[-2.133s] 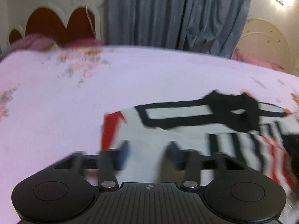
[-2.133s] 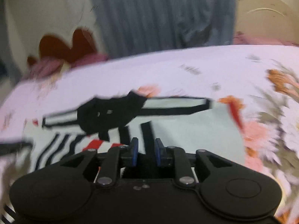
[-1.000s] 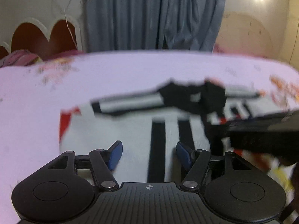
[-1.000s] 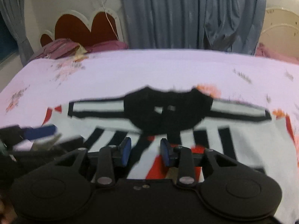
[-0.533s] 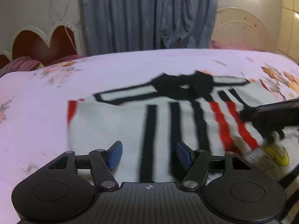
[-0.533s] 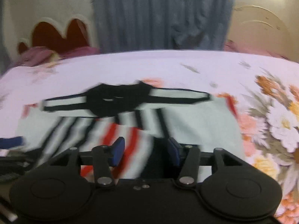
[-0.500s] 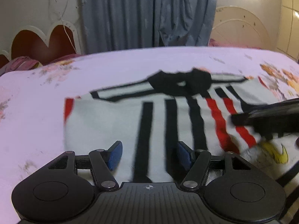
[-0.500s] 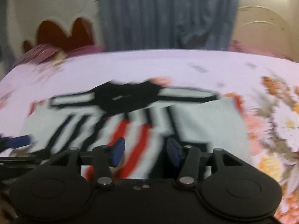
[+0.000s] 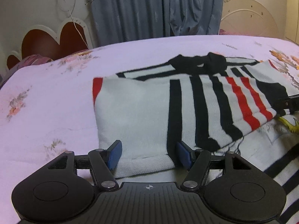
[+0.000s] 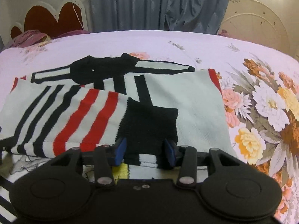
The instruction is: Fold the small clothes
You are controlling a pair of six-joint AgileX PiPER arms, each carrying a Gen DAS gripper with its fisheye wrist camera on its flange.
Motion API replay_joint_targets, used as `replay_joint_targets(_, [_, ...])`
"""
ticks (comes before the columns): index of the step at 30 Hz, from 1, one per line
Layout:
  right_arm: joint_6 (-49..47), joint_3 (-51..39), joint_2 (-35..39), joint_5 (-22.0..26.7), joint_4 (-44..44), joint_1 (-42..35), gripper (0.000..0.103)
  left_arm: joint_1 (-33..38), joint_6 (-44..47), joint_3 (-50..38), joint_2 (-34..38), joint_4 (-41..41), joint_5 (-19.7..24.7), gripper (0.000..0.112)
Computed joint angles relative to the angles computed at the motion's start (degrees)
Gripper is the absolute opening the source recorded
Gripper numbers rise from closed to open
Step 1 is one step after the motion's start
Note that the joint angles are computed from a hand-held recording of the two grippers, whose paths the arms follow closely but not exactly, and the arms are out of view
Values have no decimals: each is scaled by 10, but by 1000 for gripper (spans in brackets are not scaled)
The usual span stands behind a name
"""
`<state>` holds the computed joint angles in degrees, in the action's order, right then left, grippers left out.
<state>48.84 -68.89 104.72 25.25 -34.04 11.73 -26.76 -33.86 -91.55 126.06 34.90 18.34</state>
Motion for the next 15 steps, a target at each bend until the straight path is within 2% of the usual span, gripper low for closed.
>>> replay_joint_targets(2, [-2,18,-2,-25,-10,-12,40,4,25,6,-6,-24,-4,64])
replay_joint_targets(5, [-9,15,-1,-22,-8,-14,40,7,50,17,-12,-41,-10,64])
replay_joint_targets(15, [71,14,11,-10,-86,2,41,7,-64,50,-15,74,-53,64])
